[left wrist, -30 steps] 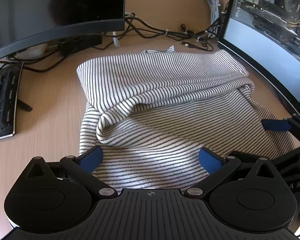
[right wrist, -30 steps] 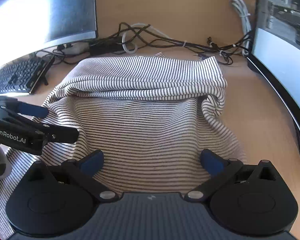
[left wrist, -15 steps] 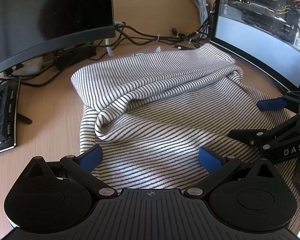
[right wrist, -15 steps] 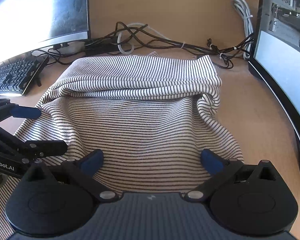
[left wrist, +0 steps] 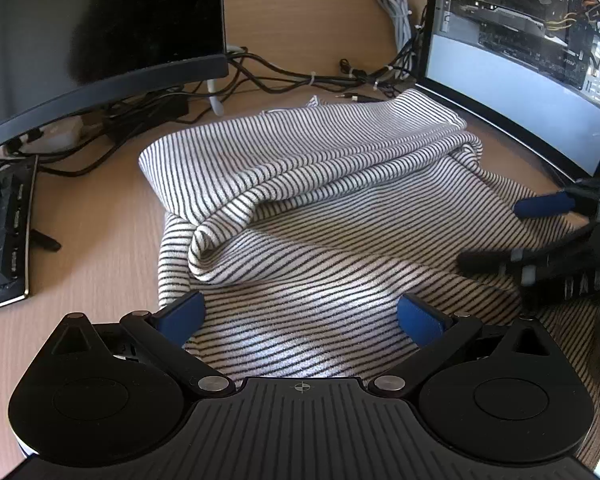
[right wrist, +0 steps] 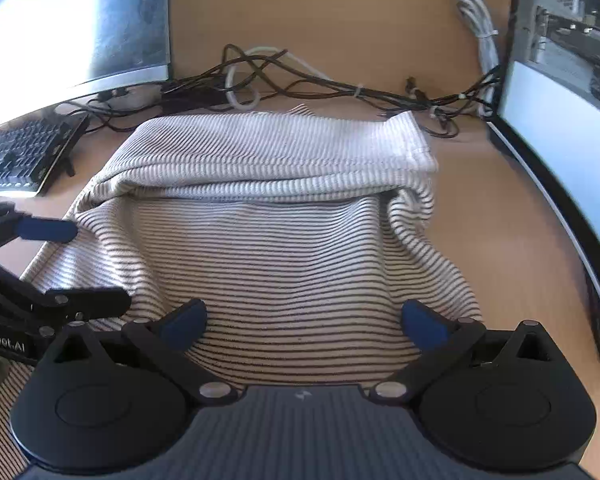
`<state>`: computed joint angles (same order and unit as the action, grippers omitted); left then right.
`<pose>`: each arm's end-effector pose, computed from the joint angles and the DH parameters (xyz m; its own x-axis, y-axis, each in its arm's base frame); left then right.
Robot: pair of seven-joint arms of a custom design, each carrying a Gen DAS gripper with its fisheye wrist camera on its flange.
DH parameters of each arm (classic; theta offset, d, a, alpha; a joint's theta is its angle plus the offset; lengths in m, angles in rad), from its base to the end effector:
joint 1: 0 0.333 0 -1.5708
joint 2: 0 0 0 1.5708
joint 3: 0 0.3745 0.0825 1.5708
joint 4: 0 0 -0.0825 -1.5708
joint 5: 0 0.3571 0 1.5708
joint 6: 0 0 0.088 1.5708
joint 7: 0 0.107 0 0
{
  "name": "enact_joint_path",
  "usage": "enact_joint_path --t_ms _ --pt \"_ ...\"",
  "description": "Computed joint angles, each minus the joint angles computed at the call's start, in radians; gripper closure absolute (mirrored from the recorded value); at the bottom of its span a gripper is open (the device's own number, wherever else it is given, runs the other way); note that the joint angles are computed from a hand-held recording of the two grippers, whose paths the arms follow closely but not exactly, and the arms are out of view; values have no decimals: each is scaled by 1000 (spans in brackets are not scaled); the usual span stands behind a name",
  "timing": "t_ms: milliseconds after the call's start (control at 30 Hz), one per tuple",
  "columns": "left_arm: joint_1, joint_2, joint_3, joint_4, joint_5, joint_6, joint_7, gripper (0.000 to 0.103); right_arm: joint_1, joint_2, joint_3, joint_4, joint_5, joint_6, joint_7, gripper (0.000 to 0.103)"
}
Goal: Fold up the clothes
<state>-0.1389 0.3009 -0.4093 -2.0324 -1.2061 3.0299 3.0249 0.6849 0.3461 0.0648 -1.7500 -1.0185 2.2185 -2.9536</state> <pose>0.5633 -0.2364 0.4237 -0.7032 -0.7110 0.0091 -0.4893 0.4745 -0.7317 0.5076 0.4276 0.4672 -0.3954 -0.9182 -0.0234 -0.6171 0.2844 -0.7337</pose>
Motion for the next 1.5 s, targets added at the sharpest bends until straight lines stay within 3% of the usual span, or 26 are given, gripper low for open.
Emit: enact_joint_path --t_ms 33,100,200,267,300,333,400,467,533,567,633,700,733,867,900,1000,1067,1200,1300,1400,1467,1500 --pt "-2 1 1 0 2 4 -1 0 5 -9 -6 2 -12 -15 19 31" --pt "-4 2 0 0 4 9 -3 0 10 -36 -20 4 -58 -48 69 48" --pt "-4 6 -5 1 2 19 -3 0 -18 -52 -35 29 -99 -119 111 48" --pt "-2 8 -8 3 2 22 -4 0 -64 -42 -40 39 -93 -96 87 49" --pt "-1 9 -10 3 3 24 -5 0 -92 -31 -40 43 -74 -61 63 57" --pt "0 9 -11 3 4 25 -6 0 -125 -22 -38 40 -41 -1 40 78" --pt "-1 9 -7 4 19 18 -21 0 -155 -16 -42 33 -4 75 23 83" --pt "-11 2 20 4 78 -16 -92 0 -141 -48 -58 6 -69 106 64 84" --pt "-34 -13 80 21 201 -113 -284 0 -134 -85 -53 -19 -102 104 94 84" --pt "-9 -16 74 48 191 -183 -321 0 -140 -98 -46 -33 -92 106 95 84" --pt "44 -17 26 105 41 -249 -236 0 -159 -103 -28 -55 -40 118 50 84" --pt "17 1 20 159 -27 -205 -158 0 -164 -85 -24 -63 -28 114 19 82" --pt "-13 20 36 185 17 -189 -193 0 -163 -76 -25 -66 -30 111 13 81" --pt "-131 131 163 291 374 -242 -572 0 -169 -85 -26 -39 16 80 -55 72" --pt "-131 143 158 292 396 -228 -588 0 -165 -91 -26 -25 20 53 -71 70" --pt "-126 155 133 276 445 -170 -603 0 -179 -114 -33 0 -18 75 -103 70" --pt "-115 157 110 265 466 -129 -613 0 -224 -96 -35 34 10 189 -170 70" --pt "-73 166 54 261 508 -101 -632 0 -328 37 -15 157 244 407 -439 63" --pt "-9 149 17 276 480 -180 -684 0 -340 168 -13 301 329 383 -601 58" --pt "58 97 -9 254 357 -225 -715 0 -363 251 11 375 432 384 -729 56" --pt "61 65 19 229 329 -226 -740 0 -352 265 2 373 461 397 -765 69" --pt "62 51 34 215 322 -224 -753 0 -340 258 -15 361 465 413 -760 81"
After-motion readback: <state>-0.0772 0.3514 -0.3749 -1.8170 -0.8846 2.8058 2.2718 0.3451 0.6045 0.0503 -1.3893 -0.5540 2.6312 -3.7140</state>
